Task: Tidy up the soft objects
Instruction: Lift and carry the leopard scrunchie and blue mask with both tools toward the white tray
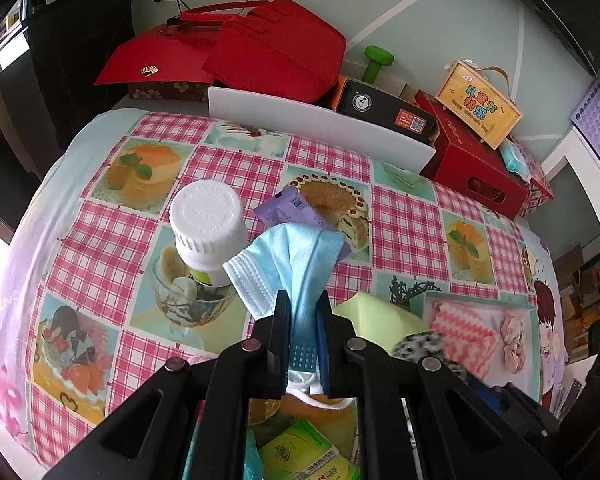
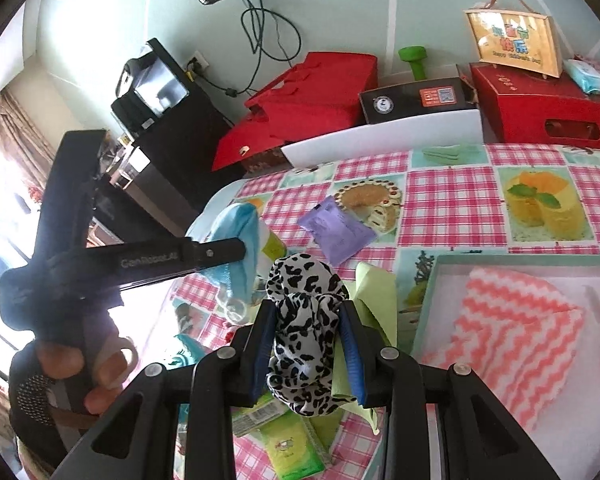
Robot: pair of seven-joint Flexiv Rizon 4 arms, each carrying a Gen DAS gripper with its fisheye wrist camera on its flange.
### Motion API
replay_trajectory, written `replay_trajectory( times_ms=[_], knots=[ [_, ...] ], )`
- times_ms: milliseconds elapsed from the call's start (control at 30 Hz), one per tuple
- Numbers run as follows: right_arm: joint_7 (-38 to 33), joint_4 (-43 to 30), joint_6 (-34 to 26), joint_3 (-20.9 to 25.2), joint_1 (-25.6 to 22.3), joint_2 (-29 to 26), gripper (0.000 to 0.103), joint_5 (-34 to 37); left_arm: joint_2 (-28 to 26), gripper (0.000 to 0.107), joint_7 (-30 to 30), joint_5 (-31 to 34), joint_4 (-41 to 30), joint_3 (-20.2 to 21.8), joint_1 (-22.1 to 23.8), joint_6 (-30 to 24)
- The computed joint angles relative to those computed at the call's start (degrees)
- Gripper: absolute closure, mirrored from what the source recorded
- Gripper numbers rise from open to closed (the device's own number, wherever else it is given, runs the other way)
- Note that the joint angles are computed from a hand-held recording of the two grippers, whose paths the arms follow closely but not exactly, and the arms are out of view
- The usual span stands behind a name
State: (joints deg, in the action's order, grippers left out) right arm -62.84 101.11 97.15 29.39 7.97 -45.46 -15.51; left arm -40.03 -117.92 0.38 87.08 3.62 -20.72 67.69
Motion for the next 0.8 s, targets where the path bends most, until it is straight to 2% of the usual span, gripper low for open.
replay_trajectory(
  times_ms=[67, 167, 233, 400, 700, 800],
  knots=[
    [0.21, -0.74, -2.16, -1.36, 1.55, 0.00, 0.068, -0.13, 0.03, 0.095, -0.06, 0.04, 0.01, 0.01, -0.03, -0.12],
    [-1.65, -2.97, -6.31, 0.78, 0.93, -1.92, 0.068, 0.23, -0.22, 0.095, -0.06, 0.00, -0.19, -0.04, 0.04, -0.91],
    [-1.76, -3.82, -8.78, -1.94, 3.58, -1.68, 0.068, 1.06, -0.63, 0.095, -0.07, 0.05, -0.62, 0.03, 0.02, -1.91],
    [-4.78, -6.26, -14.28, -2.26, 4.87, -2.82, 0.066, 3.38, -1.55, 0.095, -0.13, -0.03, -1.43, -0.24, 0.38, -3.81],
    [-11.13, -6.72, -14.64, -3.61, 6.89, -1.37, 0.066, 8.20, -1.46, 0.095, -0.24, -0.14, -1.20, -0.55, 0.83, -3.98],
    [-11.65, -8.08, -15.99, -5.96, 9.23, -1.69, 0.066, 8.61, -1.38, 0.095, -0.27, -0.26, -0.98, -0.63, 0.95, -3.73]
  ],
)
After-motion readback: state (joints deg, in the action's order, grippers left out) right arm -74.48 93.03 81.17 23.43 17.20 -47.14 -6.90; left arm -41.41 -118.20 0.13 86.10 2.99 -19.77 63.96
